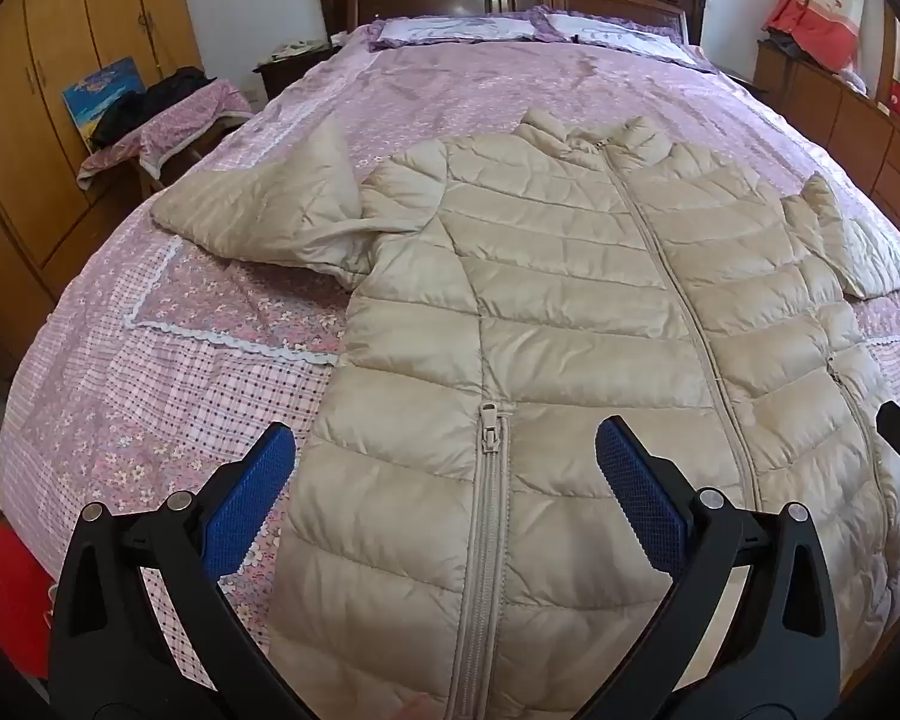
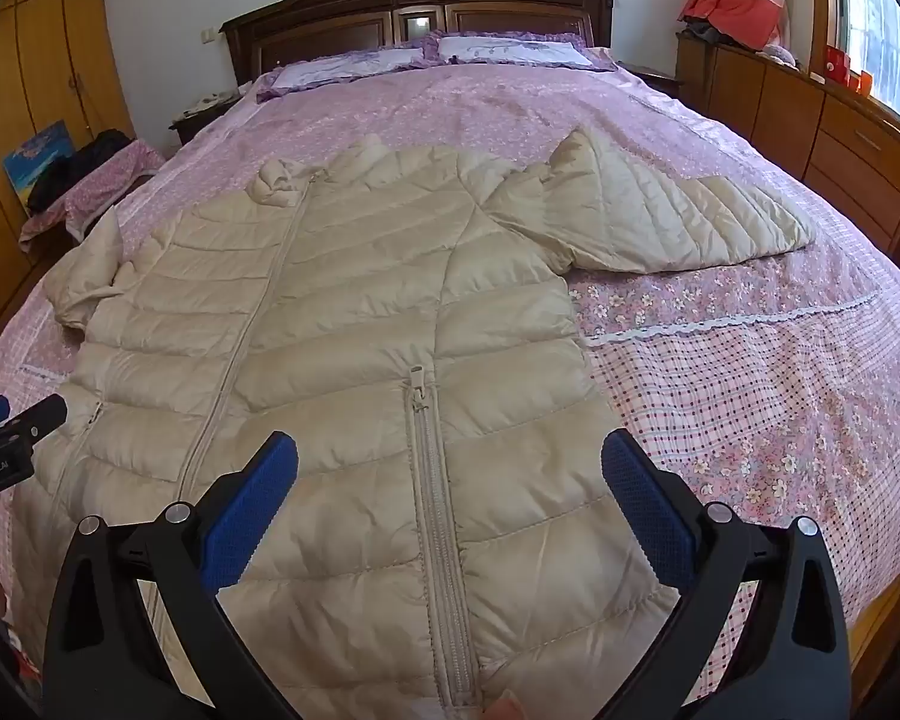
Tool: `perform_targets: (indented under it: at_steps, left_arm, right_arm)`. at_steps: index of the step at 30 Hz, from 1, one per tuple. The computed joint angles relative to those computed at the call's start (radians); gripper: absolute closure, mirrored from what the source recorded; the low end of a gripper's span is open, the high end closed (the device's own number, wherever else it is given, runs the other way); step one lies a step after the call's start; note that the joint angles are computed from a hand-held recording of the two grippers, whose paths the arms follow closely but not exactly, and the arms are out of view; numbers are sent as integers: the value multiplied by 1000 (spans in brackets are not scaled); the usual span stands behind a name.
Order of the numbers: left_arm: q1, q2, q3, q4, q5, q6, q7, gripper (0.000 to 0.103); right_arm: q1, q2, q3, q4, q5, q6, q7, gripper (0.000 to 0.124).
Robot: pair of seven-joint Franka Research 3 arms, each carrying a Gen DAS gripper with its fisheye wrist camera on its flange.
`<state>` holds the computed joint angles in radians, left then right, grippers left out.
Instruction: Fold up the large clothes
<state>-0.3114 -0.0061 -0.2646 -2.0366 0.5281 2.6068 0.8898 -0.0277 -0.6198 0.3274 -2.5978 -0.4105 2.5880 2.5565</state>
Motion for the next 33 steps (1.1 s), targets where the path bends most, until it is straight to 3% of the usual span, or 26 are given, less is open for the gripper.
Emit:
perform_targets:
  at_steps: [33]
  left_arm:
    - [5,-11,1,-16,-4,4,8,3]
  right_arm:
    - [2,5,-3,0,0,4,3,26]
